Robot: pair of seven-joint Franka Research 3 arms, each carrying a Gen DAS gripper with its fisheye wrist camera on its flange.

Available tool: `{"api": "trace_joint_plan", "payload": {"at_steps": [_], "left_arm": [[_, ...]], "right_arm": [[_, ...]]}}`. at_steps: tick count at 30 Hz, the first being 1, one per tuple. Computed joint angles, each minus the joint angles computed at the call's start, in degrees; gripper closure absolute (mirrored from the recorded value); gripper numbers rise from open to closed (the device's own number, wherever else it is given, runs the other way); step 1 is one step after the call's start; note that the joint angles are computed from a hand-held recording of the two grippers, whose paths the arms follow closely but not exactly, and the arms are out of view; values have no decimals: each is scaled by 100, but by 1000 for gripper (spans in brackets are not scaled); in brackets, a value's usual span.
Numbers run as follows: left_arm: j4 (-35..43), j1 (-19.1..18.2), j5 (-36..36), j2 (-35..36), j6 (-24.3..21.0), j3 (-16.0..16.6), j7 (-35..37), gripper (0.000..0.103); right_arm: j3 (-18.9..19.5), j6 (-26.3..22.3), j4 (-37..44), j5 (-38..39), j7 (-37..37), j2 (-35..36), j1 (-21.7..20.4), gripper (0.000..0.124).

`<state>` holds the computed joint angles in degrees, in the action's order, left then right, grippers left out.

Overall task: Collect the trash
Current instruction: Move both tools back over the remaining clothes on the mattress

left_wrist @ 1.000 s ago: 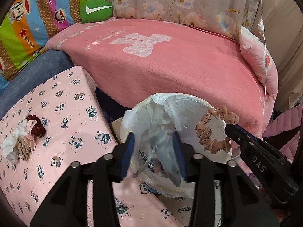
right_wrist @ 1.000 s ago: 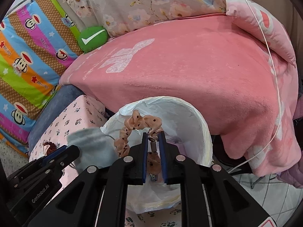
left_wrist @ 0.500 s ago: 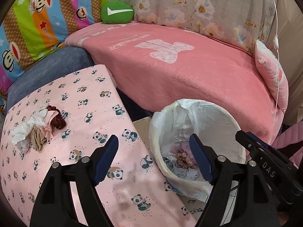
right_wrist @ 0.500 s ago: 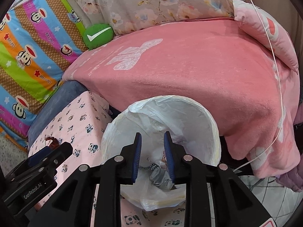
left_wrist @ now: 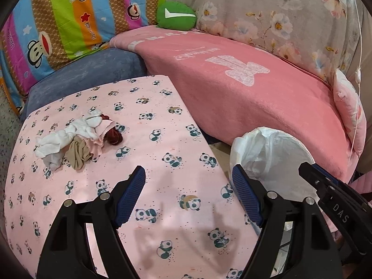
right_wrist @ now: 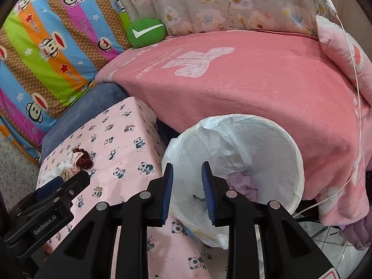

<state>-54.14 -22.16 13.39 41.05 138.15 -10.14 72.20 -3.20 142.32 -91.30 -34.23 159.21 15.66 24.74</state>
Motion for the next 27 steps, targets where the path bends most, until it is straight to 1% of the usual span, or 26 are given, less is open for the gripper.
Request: {"api": "trace_joint_plan", "payload": {"at_steps": [8,14,20,27], "left_arm": [[-862,306,-11,-490,355,47,-307,30],[-1369,533,-13,-781,571,47,-510,30],[-1737,748,-54,-982,726,33,-633,30],[-2044,977,-131,-1130,842,34,-732,30]], "right_arm": [[69,-302,850,267,-633,546,229,97],[-2,-550,1484,489,-1026,966,469,97],[-82,-824,2187,738,-1415,1423,662,97],[-169,-1245,3255,1065,-1898,2105,859,97]]}}
